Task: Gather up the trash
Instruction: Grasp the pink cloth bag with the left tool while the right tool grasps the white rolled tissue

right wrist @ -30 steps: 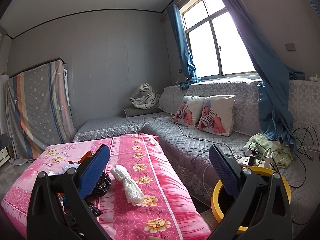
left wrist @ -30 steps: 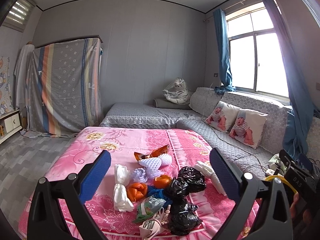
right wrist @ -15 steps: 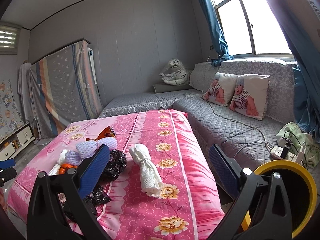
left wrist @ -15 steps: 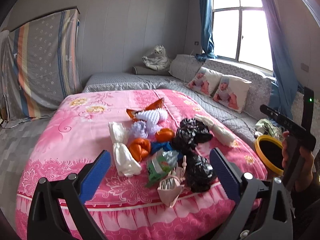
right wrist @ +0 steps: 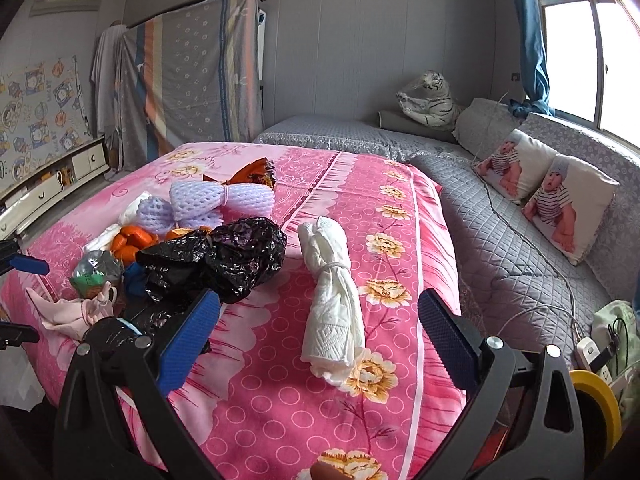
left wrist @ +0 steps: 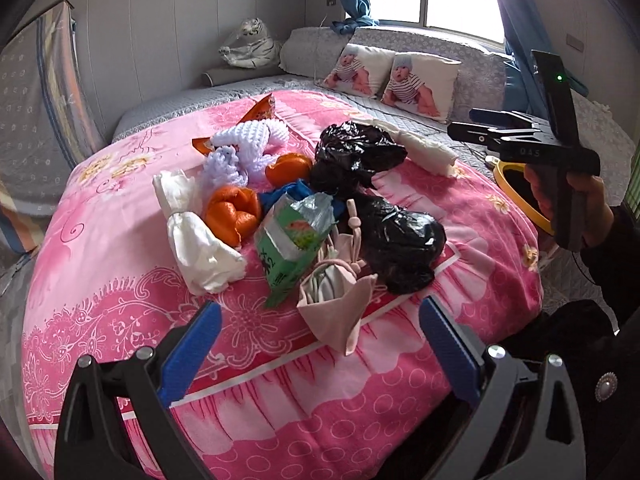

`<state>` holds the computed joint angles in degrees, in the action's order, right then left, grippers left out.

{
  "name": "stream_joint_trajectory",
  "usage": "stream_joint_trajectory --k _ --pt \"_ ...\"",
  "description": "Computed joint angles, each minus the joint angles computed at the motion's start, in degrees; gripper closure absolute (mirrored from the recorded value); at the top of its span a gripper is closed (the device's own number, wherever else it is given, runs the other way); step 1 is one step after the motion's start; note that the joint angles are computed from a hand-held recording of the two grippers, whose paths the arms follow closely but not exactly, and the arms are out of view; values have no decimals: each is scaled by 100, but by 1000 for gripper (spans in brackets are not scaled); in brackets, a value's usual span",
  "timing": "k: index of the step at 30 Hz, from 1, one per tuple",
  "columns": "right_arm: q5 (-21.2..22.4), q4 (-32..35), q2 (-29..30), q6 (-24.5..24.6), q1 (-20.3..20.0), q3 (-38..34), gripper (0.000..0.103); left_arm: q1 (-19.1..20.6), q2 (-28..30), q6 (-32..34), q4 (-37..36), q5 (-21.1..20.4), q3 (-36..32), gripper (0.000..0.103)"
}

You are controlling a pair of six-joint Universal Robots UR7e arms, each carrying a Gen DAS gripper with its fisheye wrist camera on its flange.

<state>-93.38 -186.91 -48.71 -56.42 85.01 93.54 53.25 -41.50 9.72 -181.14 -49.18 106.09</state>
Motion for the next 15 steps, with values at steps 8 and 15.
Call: stream_joint_trajectory --k 8,15 --pt "-691 1197 380 -471 169 -855 8 202 62 -440 743 -249 -338 8" --pt "-899 1770 673 -540 214 -1401 8 315 40 -687 835 -526 -471 8"
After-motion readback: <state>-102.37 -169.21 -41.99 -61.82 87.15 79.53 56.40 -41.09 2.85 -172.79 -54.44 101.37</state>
